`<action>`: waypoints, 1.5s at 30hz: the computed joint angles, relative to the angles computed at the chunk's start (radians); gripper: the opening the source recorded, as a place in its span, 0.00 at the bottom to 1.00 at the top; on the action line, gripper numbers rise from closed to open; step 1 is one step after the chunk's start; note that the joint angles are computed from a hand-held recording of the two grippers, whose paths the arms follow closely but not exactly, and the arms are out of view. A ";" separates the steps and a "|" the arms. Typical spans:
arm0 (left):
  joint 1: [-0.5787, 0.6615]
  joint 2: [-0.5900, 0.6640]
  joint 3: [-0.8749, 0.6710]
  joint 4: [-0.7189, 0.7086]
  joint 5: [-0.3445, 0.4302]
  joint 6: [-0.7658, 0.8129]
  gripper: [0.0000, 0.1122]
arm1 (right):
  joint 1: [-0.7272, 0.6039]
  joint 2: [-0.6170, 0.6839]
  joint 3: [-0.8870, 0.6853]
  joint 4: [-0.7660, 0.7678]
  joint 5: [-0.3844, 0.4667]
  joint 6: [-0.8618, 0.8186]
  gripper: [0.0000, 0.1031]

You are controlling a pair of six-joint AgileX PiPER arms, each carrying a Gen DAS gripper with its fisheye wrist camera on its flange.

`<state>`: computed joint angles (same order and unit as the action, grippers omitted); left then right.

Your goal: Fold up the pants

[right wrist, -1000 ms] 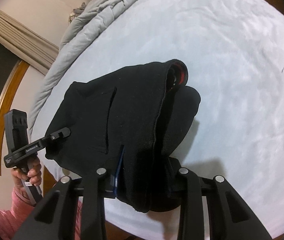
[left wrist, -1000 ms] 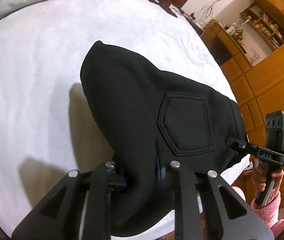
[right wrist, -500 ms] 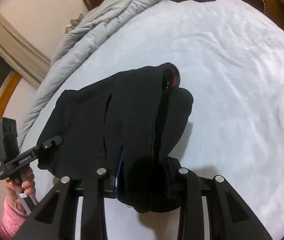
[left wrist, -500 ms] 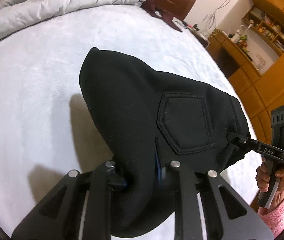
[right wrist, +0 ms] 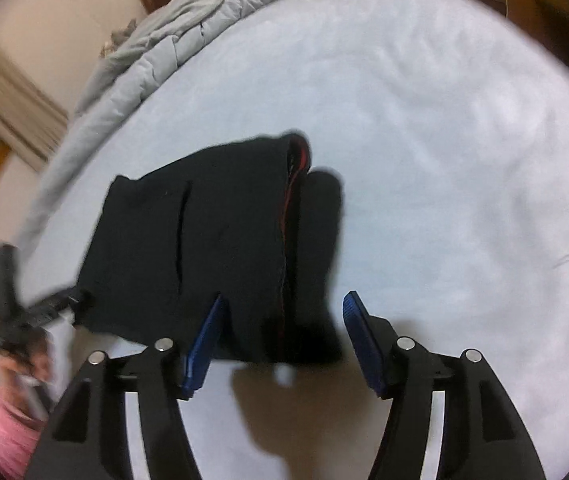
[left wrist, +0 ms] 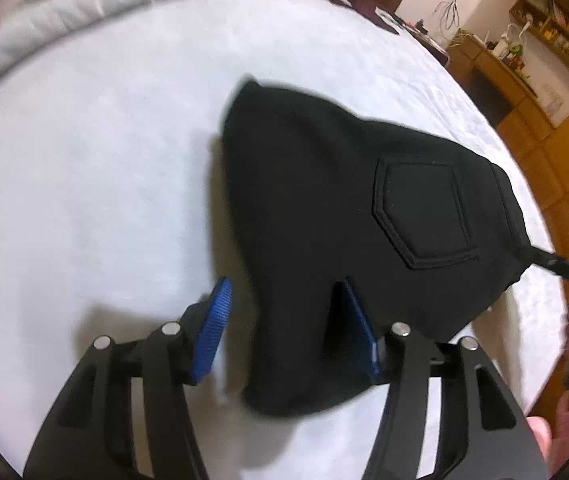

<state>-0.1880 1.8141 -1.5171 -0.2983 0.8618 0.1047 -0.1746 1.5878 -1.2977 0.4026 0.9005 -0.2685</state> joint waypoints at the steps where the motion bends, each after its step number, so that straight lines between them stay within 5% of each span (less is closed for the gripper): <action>1: -0.016 -0.041 0.015 0.054 -0.022 -0.029 0.49 | 0.027 -0.047 0.010 -0.060 -0.024 0.024 0.59; 7: -0.083 -0.074 -0.046 0.005 -0.022 -0.011 0.52 | 0.059 -0.005 -0.142 0.150 0.106 -0.093 0.49; 13: -0.107 -0.008 -0.015 0.018 -0.005 -0.023 0.52 | 0.081 0.093 -0.092 0.079 0.085 -0.027 0.38; 18: -0.100 -0.004 0.083 -0.018 -0.072 0.030 0.53 | 0.060 0.094 -0.003 0.125 0.029 -0.063 0.34; 22: -0.090 0.001 0.026 0.003 -0.008 -0.047 0.51 | 0.098 0.065 -0.024 0.051 0.032 0.018 0.34; 24: -0.125 -0.048 0.031 0.128 0.002 -0.171 0.72 | 0.089 0.025 -0.018 0.086 0.035 0.020 0.44; 26: -0.158 -0.084 0.034 0.225 0.016 -0.261 0.79 | 0.103 -0.055 0.015 0.045 0.031 0.068 0.56; 30: -0.201 -0.159 0.050 0.276 0.072 -0.343 0.80 | 0.152 -0.140 0.043 -0.033 0.055 0.175 0.59; 34: -0.228 -0.180 0.035 0.293 0.144 -0.366 0.80 | 0.166 -0.156 0.044 -0.058 0.100 0.253 0.74; 45: -0.247 -0.210 0.022 0.317 0.217 -0.388 0.80 | 0.265 -0.182 0.048 -0.214 0.106 0.394 0.82</action>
<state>-0.4345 1.6039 -1.4950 0.0188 1.0788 -0.2832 0.0904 1.4058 -1.2498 0.1890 1.0068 0.1255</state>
